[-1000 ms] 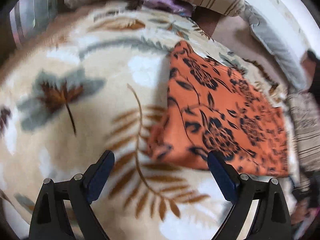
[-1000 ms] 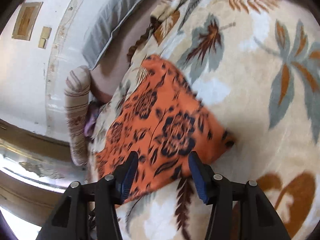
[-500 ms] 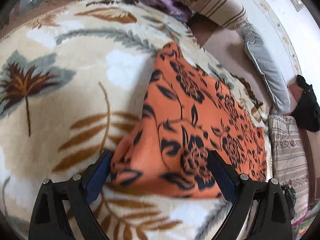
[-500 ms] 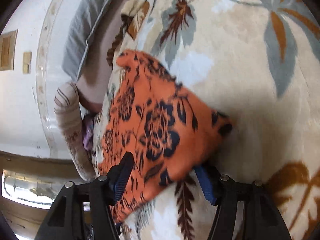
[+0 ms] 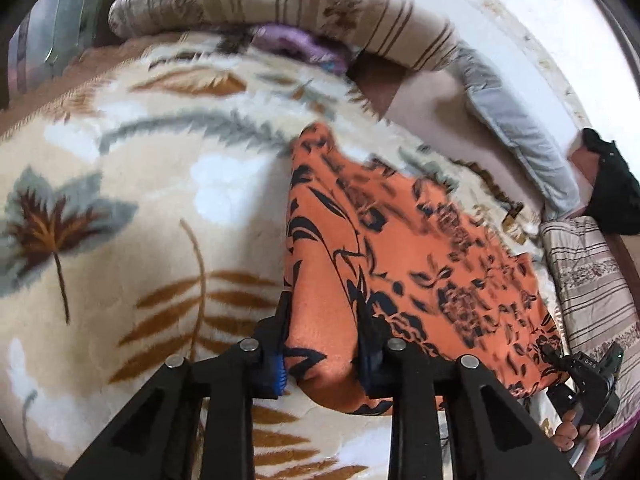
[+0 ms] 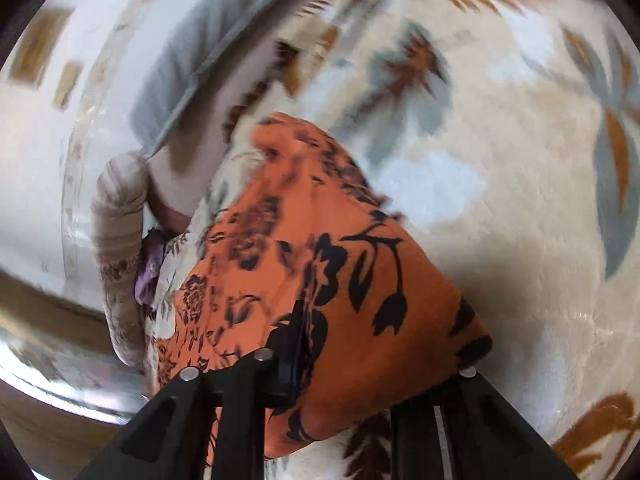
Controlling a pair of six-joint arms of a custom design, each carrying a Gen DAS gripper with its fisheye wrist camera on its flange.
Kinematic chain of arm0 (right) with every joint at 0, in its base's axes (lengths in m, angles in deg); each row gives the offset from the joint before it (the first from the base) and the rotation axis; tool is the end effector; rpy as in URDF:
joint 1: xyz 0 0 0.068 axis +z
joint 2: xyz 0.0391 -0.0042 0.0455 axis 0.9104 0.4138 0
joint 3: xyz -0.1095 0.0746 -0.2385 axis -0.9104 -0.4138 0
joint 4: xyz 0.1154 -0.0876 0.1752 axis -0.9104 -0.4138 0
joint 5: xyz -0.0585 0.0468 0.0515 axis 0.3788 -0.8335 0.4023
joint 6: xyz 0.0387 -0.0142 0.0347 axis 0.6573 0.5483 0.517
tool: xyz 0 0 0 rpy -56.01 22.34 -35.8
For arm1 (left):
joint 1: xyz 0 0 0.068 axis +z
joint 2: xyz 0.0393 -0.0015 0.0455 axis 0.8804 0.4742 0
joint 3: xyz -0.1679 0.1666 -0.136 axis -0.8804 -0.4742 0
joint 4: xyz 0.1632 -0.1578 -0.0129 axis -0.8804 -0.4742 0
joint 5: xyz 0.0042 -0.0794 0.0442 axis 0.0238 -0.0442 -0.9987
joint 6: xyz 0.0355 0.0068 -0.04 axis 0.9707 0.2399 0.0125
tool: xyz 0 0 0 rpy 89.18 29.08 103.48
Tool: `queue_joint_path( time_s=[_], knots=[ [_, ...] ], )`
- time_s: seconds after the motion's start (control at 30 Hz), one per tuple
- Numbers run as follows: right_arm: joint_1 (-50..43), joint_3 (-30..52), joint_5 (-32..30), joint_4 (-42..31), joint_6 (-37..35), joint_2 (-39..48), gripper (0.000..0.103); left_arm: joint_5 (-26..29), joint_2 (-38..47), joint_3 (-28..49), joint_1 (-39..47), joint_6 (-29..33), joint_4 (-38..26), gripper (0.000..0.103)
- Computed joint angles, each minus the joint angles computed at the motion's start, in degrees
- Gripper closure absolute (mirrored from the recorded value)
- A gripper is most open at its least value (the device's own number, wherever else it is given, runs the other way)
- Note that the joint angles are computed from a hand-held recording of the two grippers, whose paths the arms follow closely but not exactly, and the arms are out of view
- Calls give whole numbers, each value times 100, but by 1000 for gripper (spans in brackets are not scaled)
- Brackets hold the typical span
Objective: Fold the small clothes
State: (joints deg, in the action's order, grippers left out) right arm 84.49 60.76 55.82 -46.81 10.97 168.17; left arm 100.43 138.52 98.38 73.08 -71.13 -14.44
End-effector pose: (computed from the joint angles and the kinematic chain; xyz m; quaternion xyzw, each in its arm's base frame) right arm 0.2784 0.0953 0.1249 0.3587 0.8343 0.2797 0.3114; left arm 0.3190 0.0490 0.1325 -0.0811 0.9216 -0.1923 0.3272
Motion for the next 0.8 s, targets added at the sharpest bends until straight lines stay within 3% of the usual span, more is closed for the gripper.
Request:
queue_joint_path(
  time_s=[0.23, 0.37, 0.43, 0.47, 0.5, 0.57, 0.67, 0.8],
  knots=[
    [227, -388, 76, -30, -20, -640, 85, 107, -274, 46, 270, 258, -571, 77],
    [117, -371, -203, -73, -12, -338, 85, 85, -132, 135, 410, 477, -963, 77],
    [-72, -320, -599, 3, 152, 18, 82, -107, 71, 263, 342, 519, -1138, 71],
    [-201, -383, -849, 195, 327, 197, 80, -178, 177, 362, 366, 408, -1230, 61],
    [-336, -533, -1115, 612, 572, 363, 78, -108, 212, 433, 420, 362, -1302, 60],
    [-478, -637, -1311, 869, 799, 390, 72, 74, 117, 574, 587, 263, -1519, 59],
    [-417, -792, -1246, 1298, 945, 346, 38, -97, -379, 317, 786, 168, -1165, 57],
    [-144, -543, -735, 704, 790, 150, 33, -29, -727, 133, 917, 289, -863, 51]
  ],
)
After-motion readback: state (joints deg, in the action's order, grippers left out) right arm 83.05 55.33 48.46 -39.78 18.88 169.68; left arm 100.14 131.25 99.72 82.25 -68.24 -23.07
